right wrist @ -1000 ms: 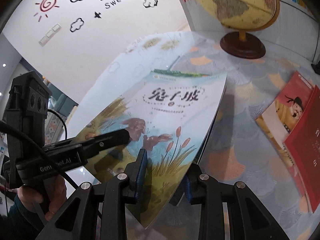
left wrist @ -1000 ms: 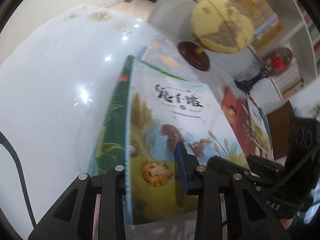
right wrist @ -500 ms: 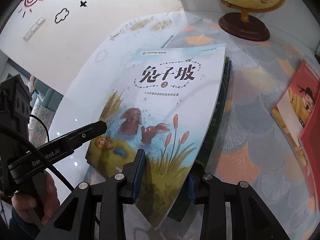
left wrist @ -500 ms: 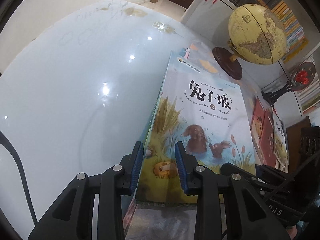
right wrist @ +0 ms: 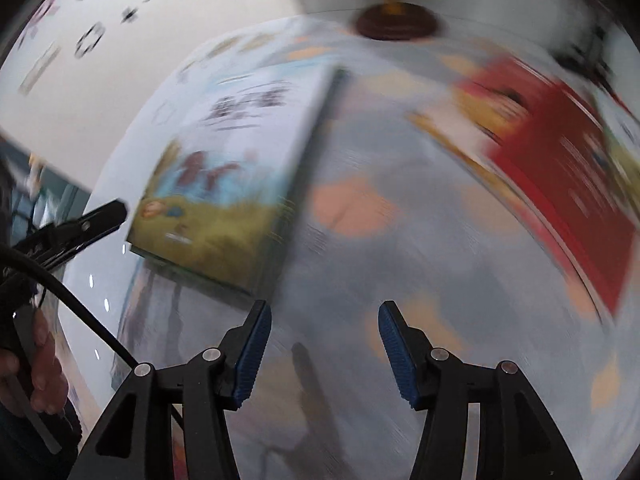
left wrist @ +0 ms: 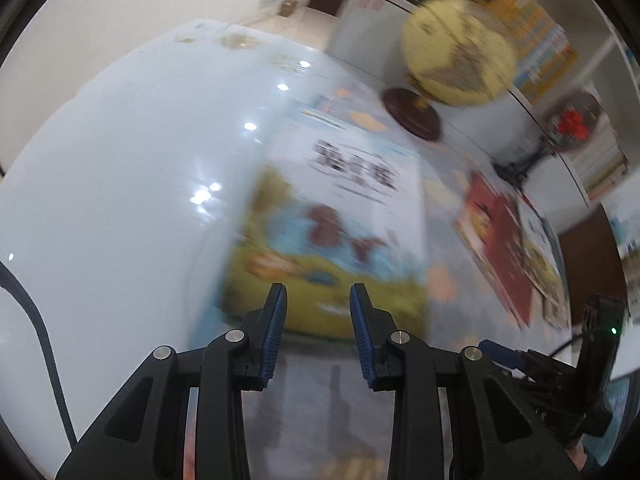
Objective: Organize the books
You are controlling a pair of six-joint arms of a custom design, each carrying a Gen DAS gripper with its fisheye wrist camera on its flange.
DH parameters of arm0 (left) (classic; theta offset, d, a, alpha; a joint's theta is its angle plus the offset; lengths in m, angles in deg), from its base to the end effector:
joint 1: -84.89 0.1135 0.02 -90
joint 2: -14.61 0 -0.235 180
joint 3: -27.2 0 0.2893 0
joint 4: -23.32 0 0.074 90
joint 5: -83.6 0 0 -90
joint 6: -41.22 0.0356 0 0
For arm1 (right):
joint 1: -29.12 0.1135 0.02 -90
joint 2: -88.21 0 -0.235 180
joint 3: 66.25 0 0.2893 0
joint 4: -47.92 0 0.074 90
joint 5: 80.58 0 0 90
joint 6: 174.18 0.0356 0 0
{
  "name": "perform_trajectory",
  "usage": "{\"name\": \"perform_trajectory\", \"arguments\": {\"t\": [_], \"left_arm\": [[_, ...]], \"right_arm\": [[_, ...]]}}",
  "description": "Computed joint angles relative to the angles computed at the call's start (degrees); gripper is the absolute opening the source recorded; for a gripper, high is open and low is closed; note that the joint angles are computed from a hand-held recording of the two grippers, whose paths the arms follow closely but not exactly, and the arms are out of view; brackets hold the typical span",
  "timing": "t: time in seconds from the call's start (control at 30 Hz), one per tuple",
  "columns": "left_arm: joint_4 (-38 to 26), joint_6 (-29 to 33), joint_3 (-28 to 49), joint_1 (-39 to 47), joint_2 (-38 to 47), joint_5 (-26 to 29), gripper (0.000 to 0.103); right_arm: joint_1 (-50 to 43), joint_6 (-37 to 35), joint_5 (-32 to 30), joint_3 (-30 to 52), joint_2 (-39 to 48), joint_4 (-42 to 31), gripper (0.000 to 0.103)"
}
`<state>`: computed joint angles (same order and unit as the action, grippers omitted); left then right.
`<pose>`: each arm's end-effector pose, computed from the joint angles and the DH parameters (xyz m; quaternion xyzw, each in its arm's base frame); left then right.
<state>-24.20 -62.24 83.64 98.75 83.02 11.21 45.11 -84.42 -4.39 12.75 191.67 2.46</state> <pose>0.2660 0.0545 0.1790 -0.1860 0.9359 -0.1468 0.2605 0.3584 0.1116 0.1203 -0.1587 0.9648 0.1410 0.1552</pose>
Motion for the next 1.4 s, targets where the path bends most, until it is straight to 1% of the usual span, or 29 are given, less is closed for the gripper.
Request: {"name": "perform_trajectory", "arguments": {"t": [0.13,0.2,0.23,0.27,0.3,0.4,0.43,0.5,0.53,0.57,0.63,0.73,0.8,0.83,0.9,0.97,1.0,1.07,1.17,1.27,1.4], "left_arm": [[-2.0,-3.8,0.2,-10.5,-3.5,-3.0,0.029],[-2.7,-6.5,1.6,-18.6,-3.7,-5.8,0.029],[-2.8,-7.6,1.8,-21.2,-3.9,-6.8,0.029],[-2.8,-9.9,2.9,-26.4,-3.4,-8.8,0.029],[-2.6,-11.5,3.7,-29.7,-2.8,-10.0,0.029],[-1.7,-18.2,7.8,-42.2,1.4,-14.5,0.029],[-1.5,-19.7,9.1,-44.6,2.8,-15.3,0.029],[-1.1,-24.3,13.2,-52.3,7.6,-17.6,0.029],[-1.2,-26.0,15.0,-55.2,9.5,-18.5,0.029],[-1.4,-28.5,18.2,-59.8,13.1,-20.1,0.029],[-1.6,-31.3,22.4,-65.1,17.7,-21.6,0.029],[-1.6,-34.8,30.9,-72.3,27.0,-22.3,0.029],[-3.0,-35.6,38.8,-75.8,34.3,-22.2,0.029],[-3.9,-35.7,42.2,-76.9,37.2,-22.2,0.029],[-7.1,-35.2,50.4,-79.3,42.9,-22.6,0.028],[-11.1,-33.7,58.0,-81.1,47.3,-24.3,0.029],[-12.1,-33.1,60.1,-81.4,48.5,-24.5,0.031],[-13.6,-31.8,63.8,-81.7,50.7,-24.7,0.031],[-14.6,-30.7,67.2,-80.6,53.2,-24.3,0.031],[-14.2,-30.5,69.7,-78.7,55.5,-23.4,0.031],[-12.0,-28.5,69.0,-73.5,55.1,-22.4,0.031]], "right_arm": [[-8.4,-0.5,-2.7,-7.1,-7.9,0.4,0.054],[-13.2,-2.5,-4.1,-9.1,-11.6,-0.2,0.054],[-15.1,-3.6,-4.7,-10.1,-13.4,-0.6,0.054],[-17.5,-5.0,-5.2,-11.7,-16.1,-0.9,0.054],[-19.6,-6.4,-5.7,-12.9,-18.2,-1.5,0.054],[-28.4,-13.4,-8.8,-16.4,-23.9,-4.7,0.054],[-31.4,-16.1,-9.5,-17.3,-25.4,-6.1,0.054],[-39.7,-23.3,-11.3,-18.5,-27.5,-9.7,0.054],[-44.4,-27.2,-12.8,-18.1,-27.4,-11.8,0.054],[-47.9,-29.9,-14.0,-17.5,-26.9,-13.5,0.054],[-57.1,-37.7,-16.2,-15.2,-24.1,-17.7,0.054],[-68.3,-47.7,-18.0,-9.7,-18.4,-23.9,0.054],[-73.8,-52.8,-18.5,-6.0,-15.1,-26.9,0.054],[-76.6,-55.4,-18.8,-3.6,-13.1,-28.5,0.054],[-80.4,-58.5,-19.4,-0.1,-10.2,-30.9,0.055],[-83.4,-59.7,-19.9,4.2,-6.4,-32.7,0.055],[-84.5,-59.9,-20.3,6.3,-4.4,-34.0,0.055],[-85.9,-59.3,-20.9,10.3,-0.5,-35.8,0.055],[-86.7,-58.5,-21.4,13.6,2.8,-36.8,0.055],[-86.0,-56.7,-20.5,14.6,4.0,-35.3,0.055],[-82.4,-51.7,-19.5,16.7,5.4,-32.2,0.055]]}}
